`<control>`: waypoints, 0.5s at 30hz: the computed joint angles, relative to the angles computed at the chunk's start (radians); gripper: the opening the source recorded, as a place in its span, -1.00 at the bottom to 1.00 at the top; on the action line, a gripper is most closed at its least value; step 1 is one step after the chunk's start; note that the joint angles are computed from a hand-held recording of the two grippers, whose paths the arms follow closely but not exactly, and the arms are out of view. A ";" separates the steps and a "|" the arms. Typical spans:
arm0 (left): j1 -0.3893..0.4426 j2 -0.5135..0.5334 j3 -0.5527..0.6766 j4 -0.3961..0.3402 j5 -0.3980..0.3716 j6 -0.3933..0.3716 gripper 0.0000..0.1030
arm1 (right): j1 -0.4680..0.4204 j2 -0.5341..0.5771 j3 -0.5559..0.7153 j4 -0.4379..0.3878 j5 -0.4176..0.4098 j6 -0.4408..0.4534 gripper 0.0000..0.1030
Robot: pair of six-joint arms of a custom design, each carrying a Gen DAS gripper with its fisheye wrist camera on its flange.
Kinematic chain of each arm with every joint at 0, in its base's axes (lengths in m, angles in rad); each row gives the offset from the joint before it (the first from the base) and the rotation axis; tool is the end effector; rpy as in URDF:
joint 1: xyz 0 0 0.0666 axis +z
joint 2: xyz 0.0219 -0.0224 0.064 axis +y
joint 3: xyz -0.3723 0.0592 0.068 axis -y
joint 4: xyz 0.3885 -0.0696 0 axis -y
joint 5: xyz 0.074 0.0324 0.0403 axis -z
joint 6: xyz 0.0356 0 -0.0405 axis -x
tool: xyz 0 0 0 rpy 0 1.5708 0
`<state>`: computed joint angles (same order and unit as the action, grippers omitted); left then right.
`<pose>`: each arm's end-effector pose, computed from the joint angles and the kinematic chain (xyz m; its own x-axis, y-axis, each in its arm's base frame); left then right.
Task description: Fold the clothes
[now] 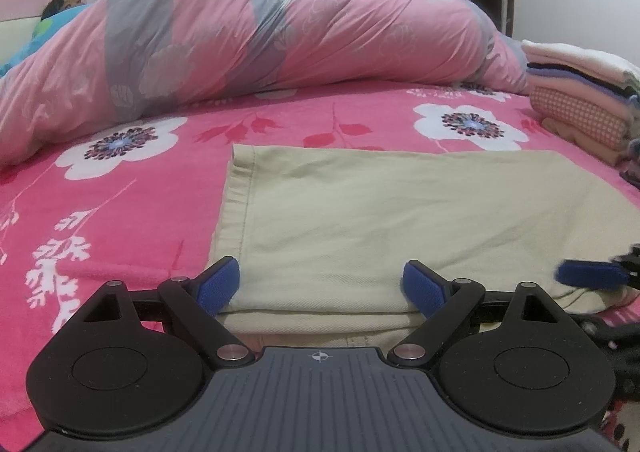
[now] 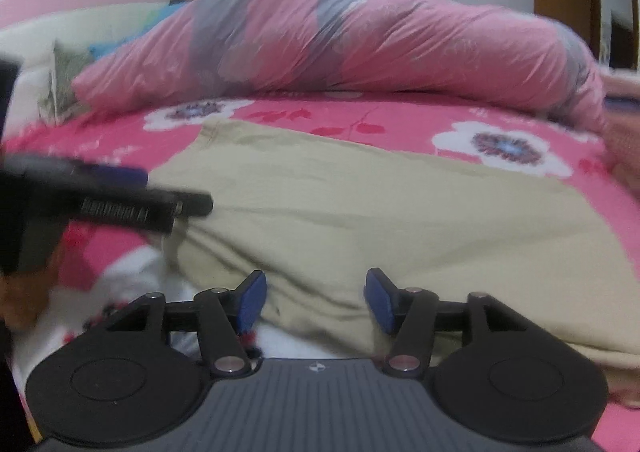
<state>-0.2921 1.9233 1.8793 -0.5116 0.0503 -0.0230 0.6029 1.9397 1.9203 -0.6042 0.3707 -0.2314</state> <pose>0.6653 -0.2023 0.3815 -0.4974 0.1736 -0.8500 0.3400 0.9404 -0.0070 0.5799 0.3831 0.3830 -0.5338 -0.1080 -0.8387 -0.1683 0.9855 -0.0197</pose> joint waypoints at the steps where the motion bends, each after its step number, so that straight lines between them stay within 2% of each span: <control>1: 0.002 -0.004 0.000 0.000 0.000 0.004 0.75 | 0.004 -0.013 -0.008 -0.004 0.009 0.005 0.13; 2: 0.004 -0.014 -0.009 0.013 0.001 0.012 0.75 | 0.007 -0.030 -0.021 -0.002 0.015 0.010 0.13; 6: 0.009 -0.059 -0.048 0.091 0.013 0.028 0.75 | -0.007 -0.120 -0.110 0.097 0.042 0.038 0.15; 8: 0.002 -0.055 -0.026 0.101 0.027 0.015 0.78 | -0.032 -0.130 -0.110 0.115 0.053 0.033 0.16; 10: -0.014 -0.029 0.025 0.072 0.029 -0.019 0.78 | -0.060 -0.122 -0.094 0.104 0.064 0.010 0.16; 13: -0.045 0.028 0.101 -0.008 0.016 -0.088 0.79 | -0.097 -0.098 -0.082 0.062 0.068 -0.048 0.16; 15: -0.061 0.068 0.146 -0.074 -0.002 -0.126 0.79 | -0.113 -0.076 -0.077 -0.022 0.078 -0.089 0.16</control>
